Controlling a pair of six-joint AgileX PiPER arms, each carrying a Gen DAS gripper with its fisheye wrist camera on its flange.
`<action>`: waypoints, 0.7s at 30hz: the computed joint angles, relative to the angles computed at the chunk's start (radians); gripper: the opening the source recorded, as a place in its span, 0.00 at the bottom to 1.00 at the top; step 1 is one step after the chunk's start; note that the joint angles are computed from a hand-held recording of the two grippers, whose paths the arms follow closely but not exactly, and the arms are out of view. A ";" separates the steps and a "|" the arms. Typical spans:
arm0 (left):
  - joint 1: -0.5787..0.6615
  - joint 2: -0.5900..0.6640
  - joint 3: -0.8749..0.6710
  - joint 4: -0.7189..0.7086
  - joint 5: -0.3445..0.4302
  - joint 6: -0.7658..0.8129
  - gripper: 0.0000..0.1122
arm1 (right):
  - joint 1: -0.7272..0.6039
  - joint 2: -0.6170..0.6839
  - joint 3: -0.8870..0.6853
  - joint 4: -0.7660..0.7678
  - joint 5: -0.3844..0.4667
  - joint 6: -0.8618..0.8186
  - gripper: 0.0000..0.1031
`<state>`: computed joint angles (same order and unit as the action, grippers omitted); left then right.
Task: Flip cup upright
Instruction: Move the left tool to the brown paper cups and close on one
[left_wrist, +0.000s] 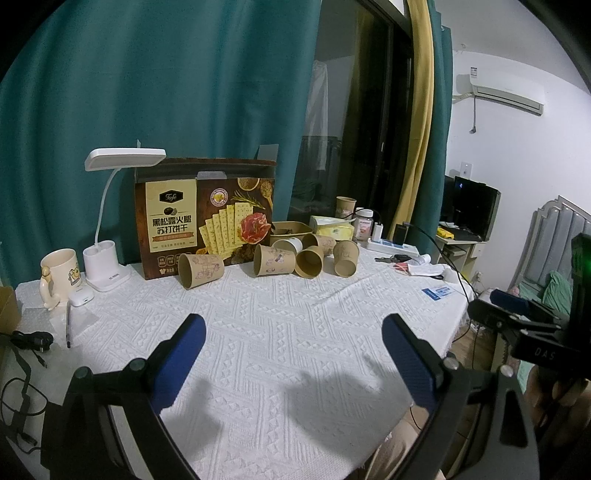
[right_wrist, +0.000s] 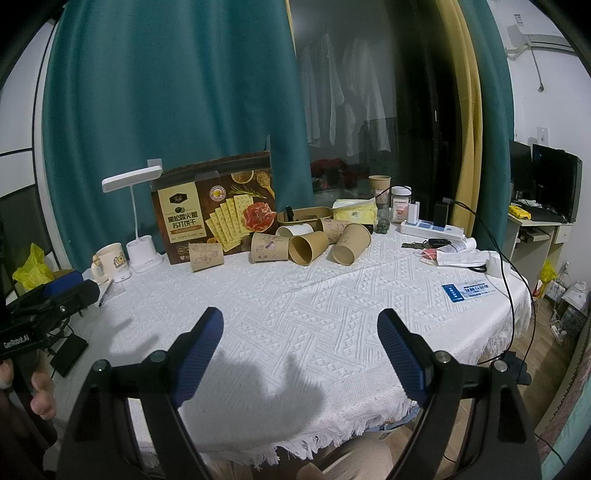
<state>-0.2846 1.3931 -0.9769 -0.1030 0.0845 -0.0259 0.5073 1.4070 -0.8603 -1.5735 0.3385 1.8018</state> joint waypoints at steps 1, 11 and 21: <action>0.001 0.000 0.000 -0.013 0.000 0.013 0.86 | 0.000 0.000 0.000 0.004 0.000 -0.003 0.81; 0.004 0.056 -0.052 -0.144 0.044 0.163 0.86 | -0.040 0.027 -0.009 -0.025 -0.040 0.022 0.81; -0.020 0.424 -0.420 -0.053 0.234 0.108 0.86 | -0.294 0.240 -0.150 0.141 -0.215 -0.172 0.81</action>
<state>-0.3046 1.8167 -1.3970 -0.1558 0.3181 0.0817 0.2129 1.6470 -1.0100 -1.4325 0.1239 1.6301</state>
